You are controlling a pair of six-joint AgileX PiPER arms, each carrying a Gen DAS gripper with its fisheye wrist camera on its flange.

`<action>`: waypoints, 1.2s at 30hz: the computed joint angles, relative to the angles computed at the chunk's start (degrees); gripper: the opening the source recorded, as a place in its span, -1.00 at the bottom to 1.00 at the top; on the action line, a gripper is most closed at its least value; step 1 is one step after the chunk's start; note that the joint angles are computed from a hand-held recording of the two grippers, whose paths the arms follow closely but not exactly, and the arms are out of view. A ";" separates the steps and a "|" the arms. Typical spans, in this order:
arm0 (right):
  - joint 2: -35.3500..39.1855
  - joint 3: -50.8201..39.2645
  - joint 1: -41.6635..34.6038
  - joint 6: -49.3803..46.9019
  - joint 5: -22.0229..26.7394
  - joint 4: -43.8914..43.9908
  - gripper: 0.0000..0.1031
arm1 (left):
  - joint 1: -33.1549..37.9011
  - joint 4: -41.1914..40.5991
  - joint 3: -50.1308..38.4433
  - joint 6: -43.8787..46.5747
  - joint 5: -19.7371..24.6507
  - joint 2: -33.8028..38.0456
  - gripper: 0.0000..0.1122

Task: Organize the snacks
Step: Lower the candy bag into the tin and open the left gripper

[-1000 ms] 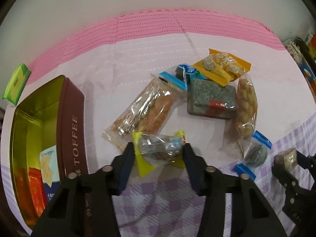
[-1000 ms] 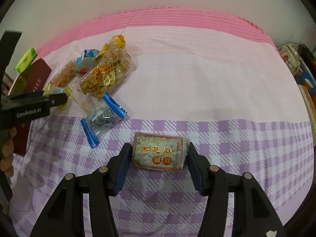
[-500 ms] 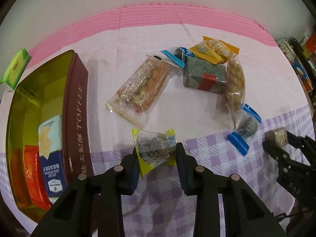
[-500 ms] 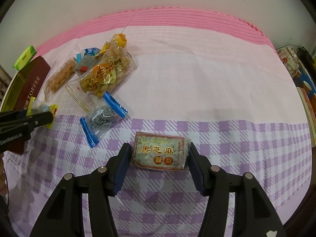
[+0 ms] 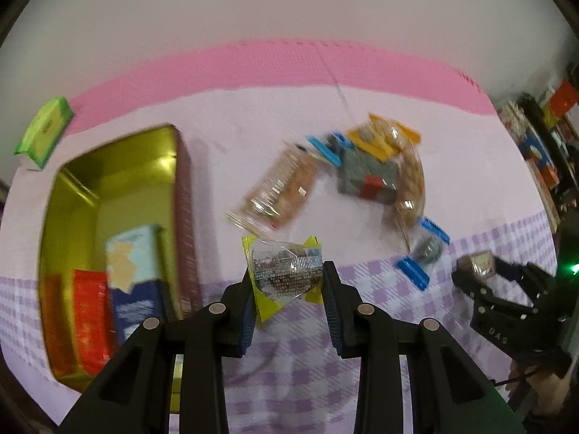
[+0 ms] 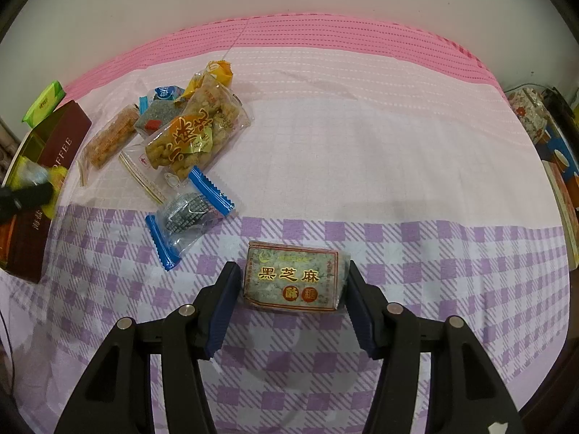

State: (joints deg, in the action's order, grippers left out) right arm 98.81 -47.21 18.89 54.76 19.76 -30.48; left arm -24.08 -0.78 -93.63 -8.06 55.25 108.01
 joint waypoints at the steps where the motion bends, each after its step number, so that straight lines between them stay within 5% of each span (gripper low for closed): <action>1: -0.01 0.03 0.01 0.12 -0.01 -0.02 0.08 | 0.69 0.58 -0.09 -0.17 -0.13 -0.49 -0.40; 17: 0.04 -0.12 0.15 0.06 0.29 0.16 0.08 | 18.10 7.68 -1.89 -2.59 -0.32 2.12 -0.40; 36: 0.09 0.01 0.35 1.00 0.18 -0.55 0.08 | 21.19 7.89 -6.36 -2.89 1.65 10.12 -0.40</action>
